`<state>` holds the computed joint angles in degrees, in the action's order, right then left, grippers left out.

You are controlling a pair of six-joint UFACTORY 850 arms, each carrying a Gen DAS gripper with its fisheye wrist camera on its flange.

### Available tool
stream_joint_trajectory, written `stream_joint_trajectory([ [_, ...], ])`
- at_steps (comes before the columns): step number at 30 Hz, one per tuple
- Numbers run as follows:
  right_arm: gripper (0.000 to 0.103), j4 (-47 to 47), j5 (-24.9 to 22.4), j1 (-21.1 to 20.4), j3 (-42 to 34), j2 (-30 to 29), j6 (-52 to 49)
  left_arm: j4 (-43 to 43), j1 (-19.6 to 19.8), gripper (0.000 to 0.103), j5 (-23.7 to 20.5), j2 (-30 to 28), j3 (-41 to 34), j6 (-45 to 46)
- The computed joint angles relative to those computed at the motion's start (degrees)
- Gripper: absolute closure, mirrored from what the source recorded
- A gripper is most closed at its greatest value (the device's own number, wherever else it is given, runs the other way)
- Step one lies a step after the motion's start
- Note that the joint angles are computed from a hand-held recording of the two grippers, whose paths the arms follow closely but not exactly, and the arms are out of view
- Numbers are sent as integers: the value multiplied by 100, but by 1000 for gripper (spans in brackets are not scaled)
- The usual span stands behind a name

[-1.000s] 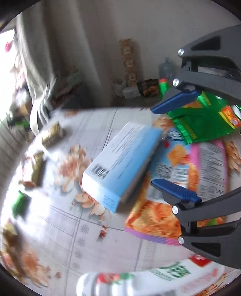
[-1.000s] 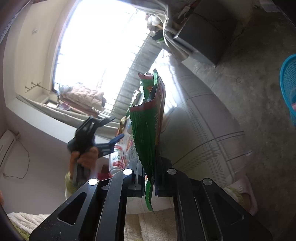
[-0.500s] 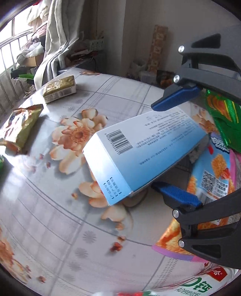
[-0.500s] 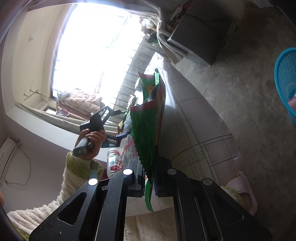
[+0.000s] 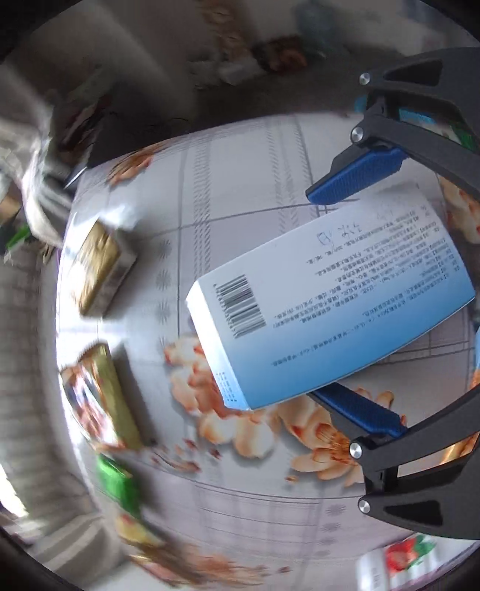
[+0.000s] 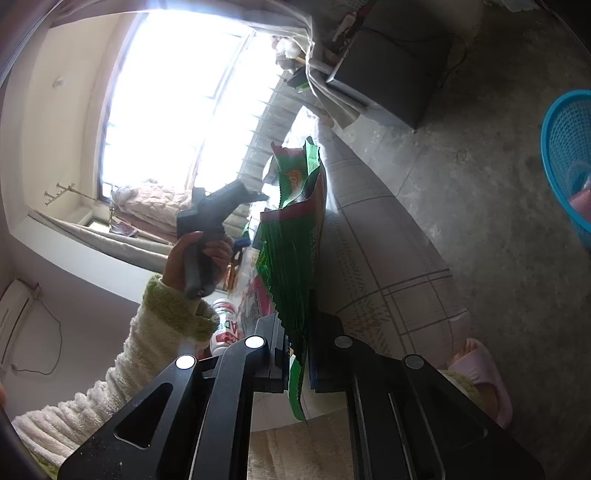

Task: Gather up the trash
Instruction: 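Grasp the light blue box with the left tool while the right tool holds the chips bag, then carry the box and chips bag over the blue wastebasket and open both tools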

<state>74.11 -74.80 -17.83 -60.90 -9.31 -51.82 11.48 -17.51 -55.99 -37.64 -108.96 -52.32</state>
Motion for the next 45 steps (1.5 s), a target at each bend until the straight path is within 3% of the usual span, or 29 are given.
stream_joint_trajectory([
  [5, 97, -32, 22, 4, 20, 14, -14, 93, -70, 6, -299, -231, -280, 391],
  [11, 97, -43, 11, 3, 19, 20, 5, 96, 45, 7, -65, -56, -27, -52],
  [17, 97, -33, 6, 5, 23, 23, 30, 221, 35, 15, 73, 1, 36, -53],
  [31, 97, 104, -46, -24, -17, 97, -31, 329, -46, 23, 839, 1147, 1213, -299],
  [45, 98, 310, -94, -212, 31, 321, -311, 1061, -581, 23, 1163, 2048, 1604, -646],
])
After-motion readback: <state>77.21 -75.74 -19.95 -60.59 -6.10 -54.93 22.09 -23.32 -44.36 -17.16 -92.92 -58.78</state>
